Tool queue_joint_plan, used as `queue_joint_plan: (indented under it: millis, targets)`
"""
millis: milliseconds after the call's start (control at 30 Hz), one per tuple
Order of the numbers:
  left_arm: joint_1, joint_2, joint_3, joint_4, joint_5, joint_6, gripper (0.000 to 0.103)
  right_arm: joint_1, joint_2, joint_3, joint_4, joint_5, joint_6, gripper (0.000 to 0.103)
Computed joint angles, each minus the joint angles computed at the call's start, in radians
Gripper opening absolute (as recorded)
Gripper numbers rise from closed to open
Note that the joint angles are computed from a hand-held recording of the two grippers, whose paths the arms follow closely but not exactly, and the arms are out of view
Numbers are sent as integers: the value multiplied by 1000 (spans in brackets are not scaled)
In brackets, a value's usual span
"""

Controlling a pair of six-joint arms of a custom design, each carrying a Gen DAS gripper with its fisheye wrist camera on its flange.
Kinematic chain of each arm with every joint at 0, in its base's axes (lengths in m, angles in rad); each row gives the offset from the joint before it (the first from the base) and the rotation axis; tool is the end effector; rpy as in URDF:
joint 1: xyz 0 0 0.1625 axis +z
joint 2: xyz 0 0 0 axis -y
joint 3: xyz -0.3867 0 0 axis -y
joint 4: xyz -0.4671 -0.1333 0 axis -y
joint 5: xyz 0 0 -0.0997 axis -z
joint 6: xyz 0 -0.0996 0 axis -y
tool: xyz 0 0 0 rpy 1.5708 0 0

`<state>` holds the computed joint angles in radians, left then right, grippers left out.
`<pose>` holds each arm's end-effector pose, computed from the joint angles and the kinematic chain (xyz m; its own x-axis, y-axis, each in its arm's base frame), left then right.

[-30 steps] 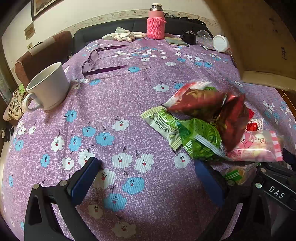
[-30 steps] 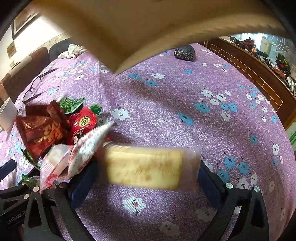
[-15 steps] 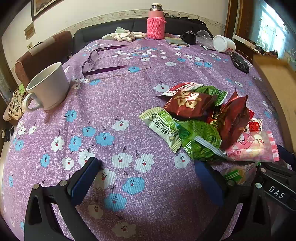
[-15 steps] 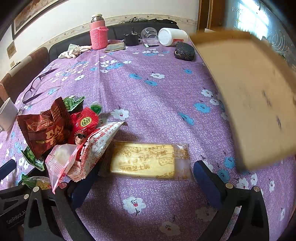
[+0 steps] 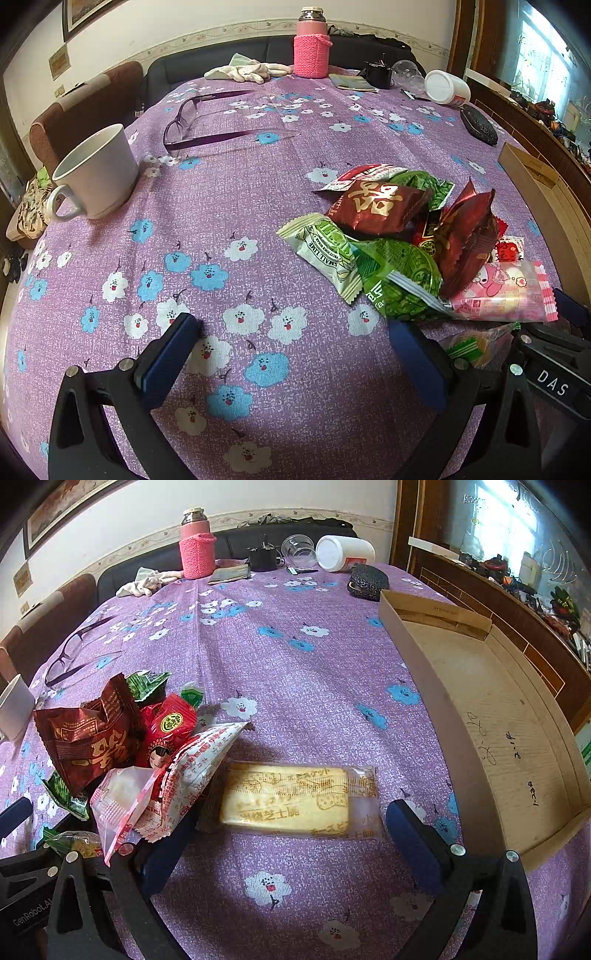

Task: Organize snacks
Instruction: 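Lower the right gripper to the yellow bread packet while the left gripper approaches the green-wrapped candy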

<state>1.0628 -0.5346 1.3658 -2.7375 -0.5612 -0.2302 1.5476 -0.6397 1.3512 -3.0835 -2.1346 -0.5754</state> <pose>-0.1791 -0.7692 -0.0028 -0.6895 -0.1733 -0.7032 0.3102 0.8067 -0.5030 0.0616 -0.7955 0.1014 -0.7102 -0.0402 0.7028 -0.4414 0.8031 -0.4002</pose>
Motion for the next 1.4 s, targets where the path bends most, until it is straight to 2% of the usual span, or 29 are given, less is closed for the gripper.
queue_joint_plan:
  millis: [633, 800, 900, 1033, 1067, 1133, 1167, 1200, 1233, 1333, 1367, 1400]
  targets:
    - [0, 0, 0, 0, 0, 0, 103, 2, -1, 2, 6, 0, -1, 102]
    - [-1, -11, 11, 19, -13, -7, 103, -12, -71, 54, 136, 78, -84, 102]
    - [-1, -20, 22, 19, -24, -4, 103, -34, -148, 121, 212, 175, -119, 103]
    - [-3, -34, 40, 6, -45, 5, 103, -60, -227, 208, 239, 279, -130, 102]
    - [-3, -38, 44, 3, -49, 5, 100, -66, -246, 227, 248, 305, -137, 102]
    - [-10, -44, 56, -9, -32, 4, 87, -77, -281, 267, 250, 359, -159, 89]
    - [-14, -47, 64, -12, -17, 0, 75, -79, -293, 279, 258, 373, -170, 85]
    - [-17, -55, 73, -7, -16, -7, 70, -79, -300, 286, 263, 377, -178, 78]
    - [-18, -62, 80, 2, -22, -11, 70, -79, -308, 291, 273, 379, -183, 74]
    - [-24, -99, 120, 16, -76, -15, 69, -87, -326, 293, 306, 406, -190, 74]
    - [-30, -110, 137, 5, -77, -7, 65, -91, -337, 304, 297, 426, -202, 73]
    - [-40, -120, 159, -19, -70, 19, 59, -94, -345, 312, 290, 439, -213, 67]
